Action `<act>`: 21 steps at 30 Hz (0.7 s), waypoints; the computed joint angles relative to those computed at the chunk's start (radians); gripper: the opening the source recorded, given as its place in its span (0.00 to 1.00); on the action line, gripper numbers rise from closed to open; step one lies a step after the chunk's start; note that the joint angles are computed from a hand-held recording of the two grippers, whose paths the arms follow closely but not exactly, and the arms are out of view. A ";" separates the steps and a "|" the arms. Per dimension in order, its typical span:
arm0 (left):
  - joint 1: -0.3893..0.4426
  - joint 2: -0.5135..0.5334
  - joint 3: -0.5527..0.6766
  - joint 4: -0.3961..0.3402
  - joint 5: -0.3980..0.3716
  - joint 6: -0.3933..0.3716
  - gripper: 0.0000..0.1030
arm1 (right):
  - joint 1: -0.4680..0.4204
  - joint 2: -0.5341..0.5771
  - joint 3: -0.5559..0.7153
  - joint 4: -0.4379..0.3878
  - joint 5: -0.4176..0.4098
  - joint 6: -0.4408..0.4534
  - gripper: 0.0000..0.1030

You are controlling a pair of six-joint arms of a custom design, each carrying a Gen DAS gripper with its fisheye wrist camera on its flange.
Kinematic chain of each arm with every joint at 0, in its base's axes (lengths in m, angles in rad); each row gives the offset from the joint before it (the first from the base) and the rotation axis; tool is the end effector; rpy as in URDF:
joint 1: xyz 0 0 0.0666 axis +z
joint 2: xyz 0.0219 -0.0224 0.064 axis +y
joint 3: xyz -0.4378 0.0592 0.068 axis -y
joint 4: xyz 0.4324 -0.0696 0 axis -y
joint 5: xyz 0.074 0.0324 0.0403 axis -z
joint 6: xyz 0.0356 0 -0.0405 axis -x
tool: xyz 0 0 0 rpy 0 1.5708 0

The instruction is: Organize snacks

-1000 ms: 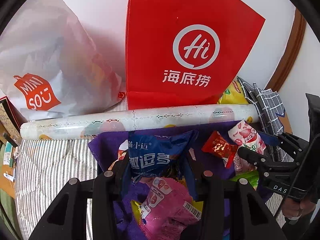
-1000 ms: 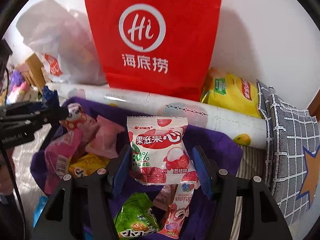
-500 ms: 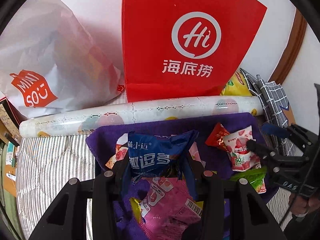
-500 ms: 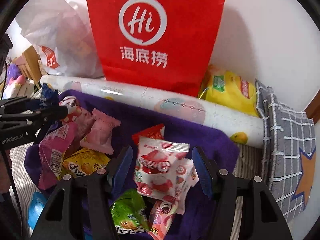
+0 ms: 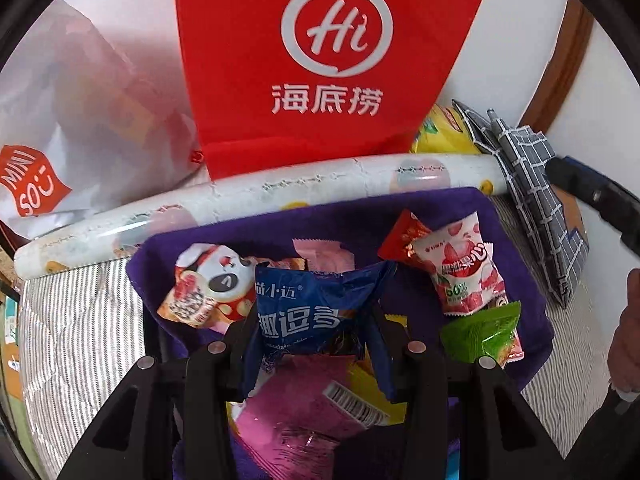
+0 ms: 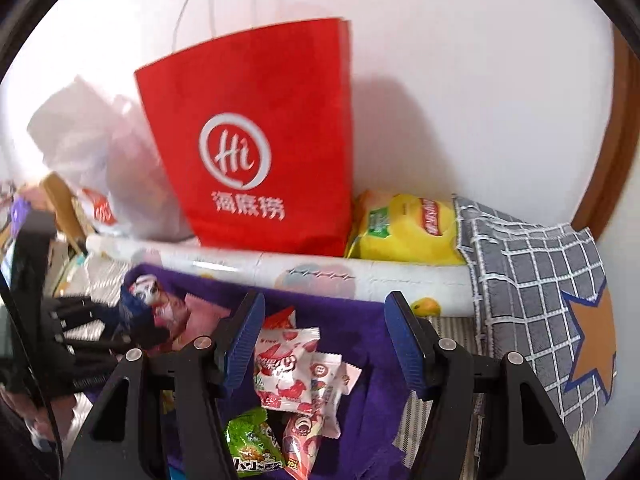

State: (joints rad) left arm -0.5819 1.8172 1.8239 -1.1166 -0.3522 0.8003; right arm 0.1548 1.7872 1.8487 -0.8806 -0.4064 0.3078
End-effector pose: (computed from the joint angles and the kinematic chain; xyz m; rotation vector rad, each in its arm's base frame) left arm 0.5701 -0.3609 0.4452 -0.3864 2.5404 -0.0319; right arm 0.6763 0.1194 0.4921 -0.7199 2.2287 0.4092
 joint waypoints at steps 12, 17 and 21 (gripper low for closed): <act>-0.011 0.004 0.027 -0.005 -0.005 -0.030 0.61 | -0.001 -0.041 -0.033 0.045 -0.016 -0.030 0.61; -0.024 -0.003 0.049 -0.022 -0.037 -0.029 0.65 | 0.006 -0.080 -0.066 0.073 0.007 -0.040 0.61; -0.048 -0.012 0.076 -0.045 -0.094 -0.032 0.71 | -0.003 -0.136 -0.121 0.107 0.020 -0.071 0.63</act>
